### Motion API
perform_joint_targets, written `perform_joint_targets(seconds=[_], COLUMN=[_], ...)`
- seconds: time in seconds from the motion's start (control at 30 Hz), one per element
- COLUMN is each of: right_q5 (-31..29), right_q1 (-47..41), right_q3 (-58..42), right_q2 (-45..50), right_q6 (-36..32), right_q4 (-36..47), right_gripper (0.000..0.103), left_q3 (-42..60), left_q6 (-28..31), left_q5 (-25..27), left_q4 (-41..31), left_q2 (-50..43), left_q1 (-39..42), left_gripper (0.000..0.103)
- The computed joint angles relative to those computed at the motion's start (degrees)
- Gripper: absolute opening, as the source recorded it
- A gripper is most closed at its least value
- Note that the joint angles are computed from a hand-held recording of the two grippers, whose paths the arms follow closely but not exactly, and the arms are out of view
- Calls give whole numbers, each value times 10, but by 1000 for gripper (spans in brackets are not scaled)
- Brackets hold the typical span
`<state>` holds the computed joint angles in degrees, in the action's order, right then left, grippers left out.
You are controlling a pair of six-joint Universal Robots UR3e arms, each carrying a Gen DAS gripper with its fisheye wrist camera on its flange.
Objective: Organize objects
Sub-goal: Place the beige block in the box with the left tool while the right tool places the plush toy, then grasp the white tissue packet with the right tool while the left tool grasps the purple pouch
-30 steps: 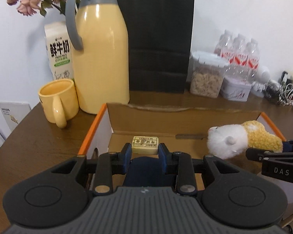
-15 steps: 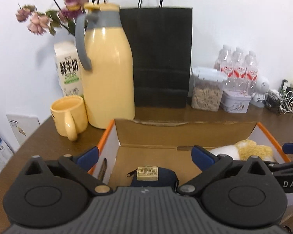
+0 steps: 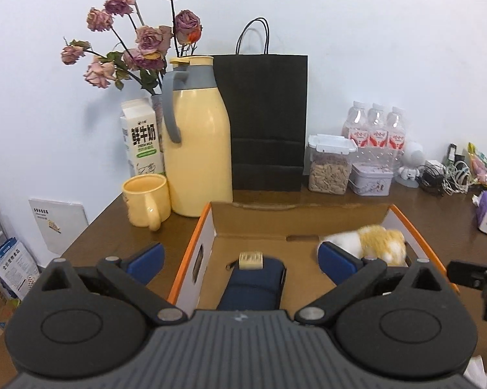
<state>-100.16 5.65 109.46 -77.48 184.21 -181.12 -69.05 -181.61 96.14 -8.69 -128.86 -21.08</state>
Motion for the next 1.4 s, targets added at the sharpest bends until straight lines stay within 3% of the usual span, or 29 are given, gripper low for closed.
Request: perform_joint_targets(seconds=[0.3,0.6,0.97,1.3,1.37,1.4], right_q5=[-39,-22,11,1,2,6], right_q1=[38,22,14,9,10,9], right_q3=[206,356,372,390,400,408], right_q2=[-146,-179,-104,-43,-31,-25], right_q6=[20,72,80,62,59,53], right_q4=[-36,-76,-120,-225,-258,-283], right_gripper=[103,103,103,103,99,90], left_q3=[-281,-490,-552,-545,-542,-537], left_q6=[20,20,3,-7,-6,-5], left_q5=[-24,-81,-89,-79,-78,-78], left_q4=[129,234,247,240,237,233], left_q2=[151,239,258,244,242,240], left_q1=[12,53,68,57,54,54], left_gripper=[103,103,103,103,103,103])
